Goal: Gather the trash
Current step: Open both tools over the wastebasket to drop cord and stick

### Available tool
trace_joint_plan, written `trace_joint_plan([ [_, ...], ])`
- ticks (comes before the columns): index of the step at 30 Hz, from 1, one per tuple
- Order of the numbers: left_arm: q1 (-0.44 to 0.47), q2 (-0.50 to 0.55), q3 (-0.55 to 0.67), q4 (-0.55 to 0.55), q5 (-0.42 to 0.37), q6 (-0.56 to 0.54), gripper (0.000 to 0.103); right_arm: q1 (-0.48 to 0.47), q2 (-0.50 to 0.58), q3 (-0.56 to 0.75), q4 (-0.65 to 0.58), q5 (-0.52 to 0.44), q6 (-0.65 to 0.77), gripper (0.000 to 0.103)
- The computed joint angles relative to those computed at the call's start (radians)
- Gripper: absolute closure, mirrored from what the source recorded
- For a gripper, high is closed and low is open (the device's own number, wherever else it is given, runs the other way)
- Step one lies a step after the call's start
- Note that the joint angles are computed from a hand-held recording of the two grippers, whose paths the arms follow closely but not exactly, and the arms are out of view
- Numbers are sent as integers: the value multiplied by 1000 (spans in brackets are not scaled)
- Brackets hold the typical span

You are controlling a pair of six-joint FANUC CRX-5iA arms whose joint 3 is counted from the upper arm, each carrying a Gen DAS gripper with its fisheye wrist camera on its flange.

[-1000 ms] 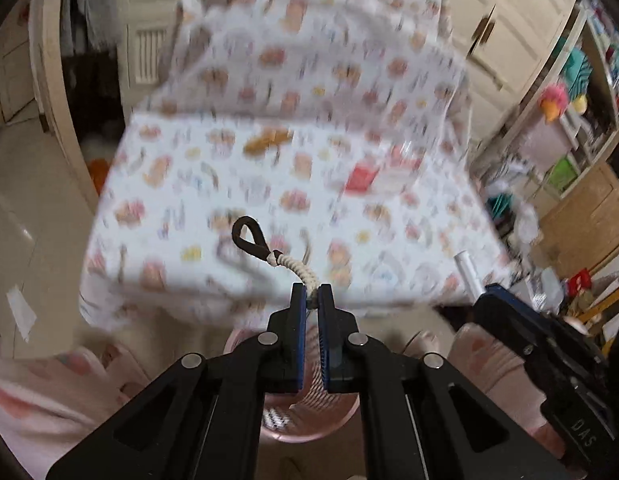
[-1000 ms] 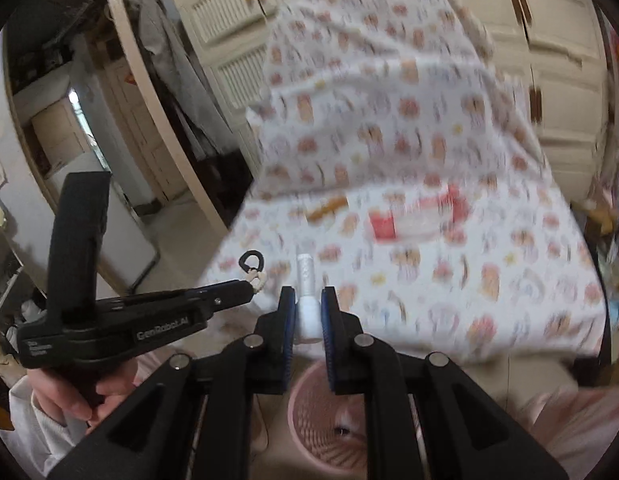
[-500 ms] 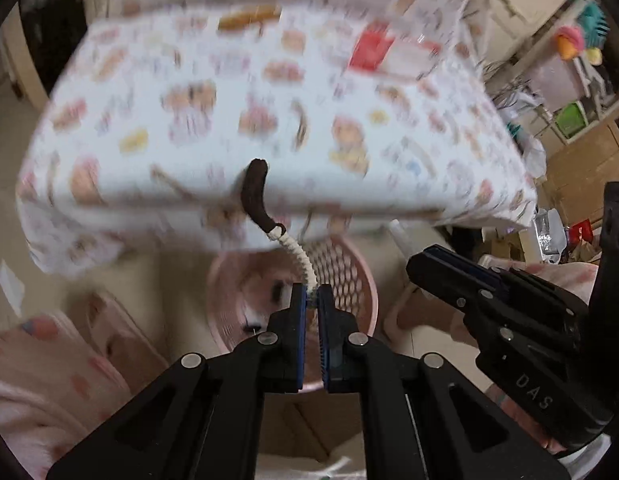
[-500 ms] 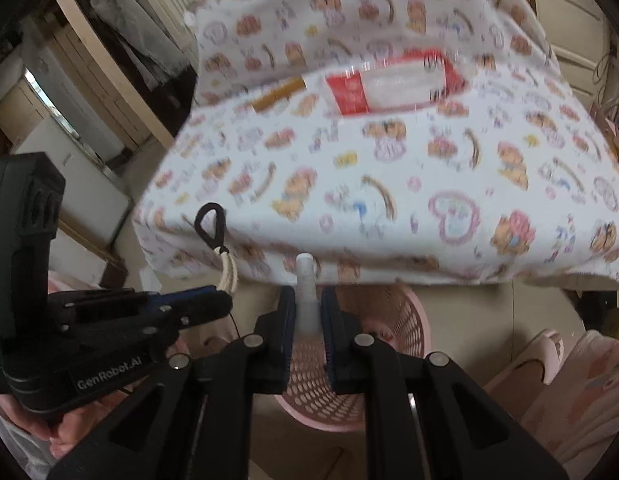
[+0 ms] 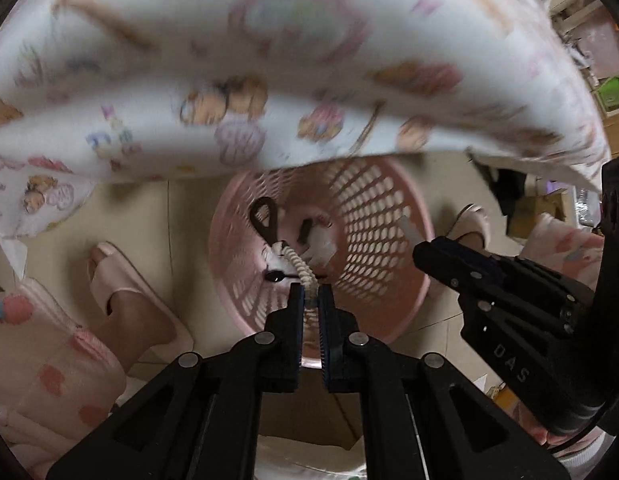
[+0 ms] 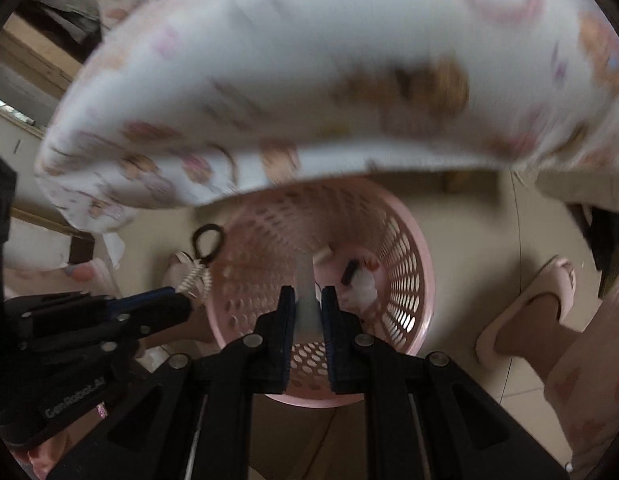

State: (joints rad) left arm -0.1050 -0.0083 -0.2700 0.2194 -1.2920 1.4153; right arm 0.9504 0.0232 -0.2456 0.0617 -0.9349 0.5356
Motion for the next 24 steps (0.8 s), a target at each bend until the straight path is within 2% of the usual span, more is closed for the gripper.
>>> trace_joint_plan([
  [4, -5, 27, -4, -19, -45, 35, 98, -23, 16, 1, -59, -7, 23, 90],
  [6, -10, 27, -5, -29, -44, 54, 93, -22, 12, -9, -59, 0, 7, 90],
  [8, -16, 25, 2, -46, -47, 67, 72, -24, 16, -7, -63, 0, 6, 90],
  [12, -15, 18, 14, -66, -51, 81, 65, -15, 18, -11, -25, -10, -6, 89],
  [14, -9, 4, 11, -66, -45, 79, 60, -10, 16, -15, 2, -16, -30, 76],
  [15, -6, -2, 12, -66, -42, 75, 58, -2, 11, -24, 22, -14, -52, 65],
  [17, 0, -18, 15, -67, -33, 70, 52, 12, 2, -39, 72, -11, -96, 55],
  [18, 0, -31, 18, -75, -27, 73, 50, 18, -2, -46, 94, -12, -115, 44],
  [19, -1, -45, 21, -82, -19, 76, 46, 26, -6, -53, 123, -16, -139, 26],
  [20, 1, -59, 22, -84, -10, 75, 40, 34, -9, -58, 157, -25, -170, 21],
  [24, 25, -122, 14, -78, 35, 77, 25, 66, -40, -96, 290, -22, -273, 17],
])
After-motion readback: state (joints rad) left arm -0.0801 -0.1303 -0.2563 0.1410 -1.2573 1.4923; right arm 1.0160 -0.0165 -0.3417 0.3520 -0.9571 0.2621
